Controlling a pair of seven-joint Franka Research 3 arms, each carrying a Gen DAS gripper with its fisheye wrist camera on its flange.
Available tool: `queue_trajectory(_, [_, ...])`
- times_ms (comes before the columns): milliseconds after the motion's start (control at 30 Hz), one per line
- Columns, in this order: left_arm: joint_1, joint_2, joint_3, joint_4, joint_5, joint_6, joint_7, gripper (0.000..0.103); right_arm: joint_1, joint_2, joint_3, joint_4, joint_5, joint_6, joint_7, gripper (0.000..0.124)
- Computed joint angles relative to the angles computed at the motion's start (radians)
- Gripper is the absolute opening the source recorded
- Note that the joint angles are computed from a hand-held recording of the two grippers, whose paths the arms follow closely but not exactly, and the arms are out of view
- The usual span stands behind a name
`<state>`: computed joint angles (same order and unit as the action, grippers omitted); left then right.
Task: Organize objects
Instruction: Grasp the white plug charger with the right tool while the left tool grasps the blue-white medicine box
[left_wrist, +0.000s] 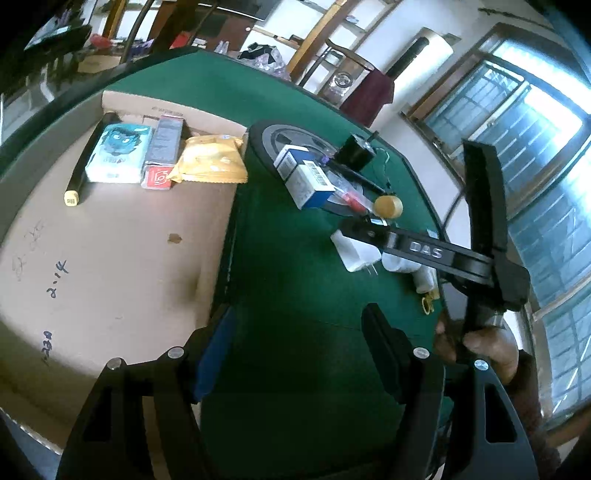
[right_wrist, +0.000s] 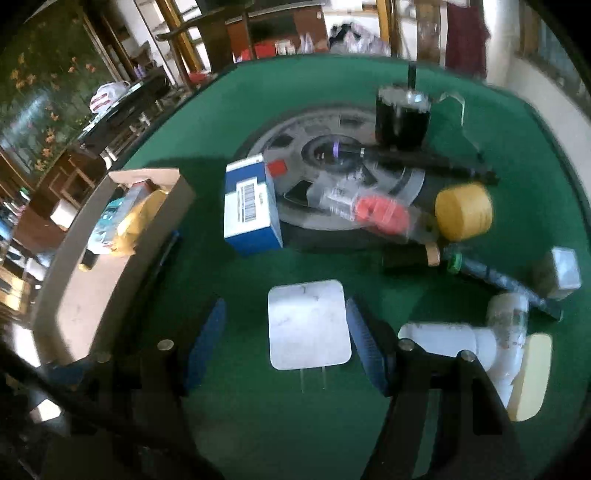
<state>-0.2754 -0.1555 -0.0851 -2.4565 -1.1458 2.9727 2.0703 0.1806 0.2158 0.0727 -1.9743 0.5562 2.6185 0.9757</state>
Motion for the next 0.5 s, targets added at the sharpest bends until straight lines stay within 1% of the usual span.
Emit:
queue_trajectory(33, [0.002,-0.001,-0.003,-0.003,0.013,0.002,-0.007,0.065,0.011,0.010,-0.005,0.007,-0.026,0.020,0.018,0.068])
queue_trajectory(100, [0.002,-0.002,-0.008,-0.008,0.038,0.012,-0.026,0.065,0.043,0.018,-0.025,0.002,-0.123,0.063,0.087,0.067])
queue_trajectory(167, [-0.003,-0.001,-0.006,-0.008,0.049,0.021,-0.033,0.065,0.073,0.030,-0.056,-0.004,-0.234,0.085,0.190,0.067])
queue_trajectory(200, [-0.006,0.000,-0.006,-0.008,0.058,0.027,-0.035,0.065,0.069,0.039,-0.054,-0.003,-0.244,0.085,0.208,0.063])
queue_trajectory(233, [-0.010,0.002,-0.005,-0.006,0.064,0.033,-0.031,0.065,0.063,0.045,-0.043,-0.009,-0.234,0.097,0.211,0.058])
queue_trajectory(267, [-0.011,0.003,-0.008,-0.007,0.086,0.040,-0.041,0.065,0.055,0.033,-0.034,-0.033,-0.219,0.135,0.206,0.052])
queue_trajectory(300, [-0.013,0.006,-0.011,-0.006,0.111,0.049,-0.051,0.065,0.048,0.027,-0.029,-0.041,-0.211,0.141,0.206,0.043])
queue_trajectory(333, [-0.018,0.007,-0.010,-0.004,0.125,0.051,-0.054,0.065,0.034,0.019,-0.017,-0.049,-0.181,0.142,0.189,0.043])
queue_trajectory(400, [-0.029,0.015,-0.009,0.004,0.151,0.050,-0.060,0.065,-0.020,0.000,0.029,-0.064,-0.035,0.127,0.090,0.043])
queue_trajectory(467, [-0.034,0.023,-0.014,0.013,0.188,0.050,-0.075,0.065,-0.044,-0.027,0.037,-0.091,0.064,0.117,0.022,0.043])
queue_trajectory(500, [-0.032,0.030,-0.019,0.023,0.220,0.043,-0.095,0.065,-0.056,-0.045,0.037,-0.108,0.116,0.097,-0.016,0.043])
